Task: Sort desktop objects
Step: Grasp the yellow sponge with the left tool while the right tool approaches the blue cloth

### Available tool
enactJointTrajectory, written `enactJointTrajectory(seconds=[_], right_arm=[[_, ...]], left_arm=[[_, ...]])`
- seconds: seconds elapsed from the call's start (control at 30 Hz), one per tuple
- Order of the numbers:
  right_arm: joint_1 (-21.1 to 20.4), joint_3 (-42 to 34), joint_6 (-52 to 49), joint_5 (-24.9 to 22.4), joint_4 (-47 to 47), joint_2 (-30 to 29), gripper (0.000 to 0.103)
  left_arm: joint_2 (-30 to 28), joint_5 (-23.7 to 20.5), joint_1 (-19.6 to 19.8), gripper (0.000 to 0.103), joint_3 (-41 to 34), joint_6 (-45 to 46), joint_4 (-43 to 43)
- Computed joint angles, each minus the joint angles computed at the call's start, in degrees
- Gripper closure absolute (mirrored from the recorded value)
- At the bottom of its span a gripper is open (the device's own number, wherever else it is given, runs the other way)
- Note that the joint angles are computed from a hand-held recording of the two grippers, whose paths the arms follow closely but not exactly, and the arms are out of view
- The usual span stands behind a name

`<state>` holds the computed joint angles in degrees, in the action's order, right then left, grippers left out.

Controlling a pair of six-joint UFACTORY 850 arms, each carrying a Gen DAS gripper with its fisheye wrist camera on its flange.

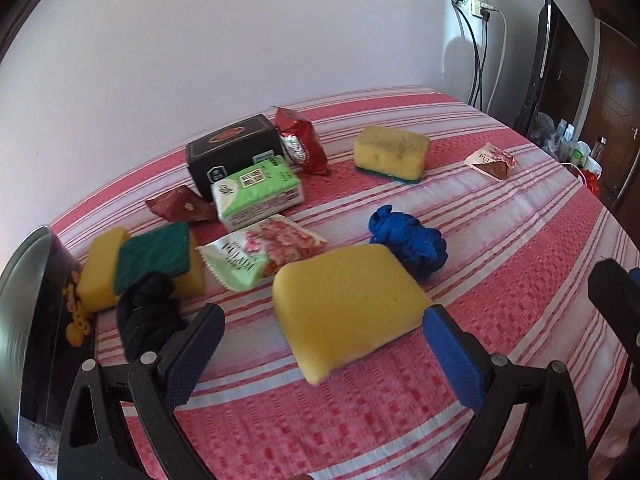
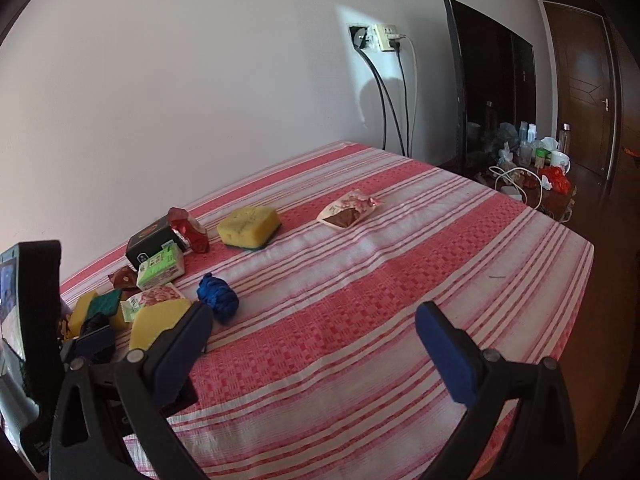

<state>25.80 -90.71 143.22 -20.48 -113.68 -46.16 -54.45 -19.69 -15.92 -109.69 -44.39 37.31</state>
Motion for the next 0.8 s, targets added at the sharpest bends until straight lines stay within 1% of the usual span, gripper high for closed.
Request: enactJointTrajectory(seconds=[0.07,0.17,0.2,0.3,0.33,0.43,0.5,0.67,0.73,0.8], right_arm=[[-0.3,0.3,0.5,0.1,-0.2,0.1,0.000],[-0.6,0.5,-0.3,0.2,0.3,0.2,0.000],[-0.7,0.6,-0.5,0.2,0.5,0.2,0.000],[-1.0,0.4,0.1,0.5,0.5,0.0,0.000],[-1.2,0.2,0.3,1.0,0.5,-0.2,0.000],[-1.3,0.0,1.6,1.8,-0.7,-0.4,0.000],[-1.2,-0.4,0.1,1.9,0.3,-0.6,0.000],[-1.1,-0.9,-1.3,2.3,0.7,-0.9,0.000],[-1.3,-1.3,-2.0,3.5,1.3,-1.0,0.000],[-1.6,-2.0,-2.7,5.1,1.6,-1.3,0.000]], left_arm=[[-2.1,-1.4,-0.1,0.002,-3.5,5.8,-5.4],[-4.8,-4.4,-0.4,0.002,-7.3,7.8,-6.4],[-5.2,-4.6,-0.3,0.001,-7.8,8.7,-7.6],[-5.0,-2.9,1.3,0.001,-7.4,16.8,-19.5],[-4.6,-2.1,1.6,0.001,-6.7,18.5,-21.1],[-3.8,-1.5,1.7,0.001,-5.5,19.7,-21.9],[-3.7,-2.1,1.5,0.001,-5.4,19.3,-20.4],[-3.9,-1.7,1.6,0.001,-5.4,20.3,-21.1],[-4.2,-1.4,1.7,0.001,-5.7,22.9,-22.8],[-3.0,-0.2,1.8,0.001,-3.5,24.2,-23.7]])
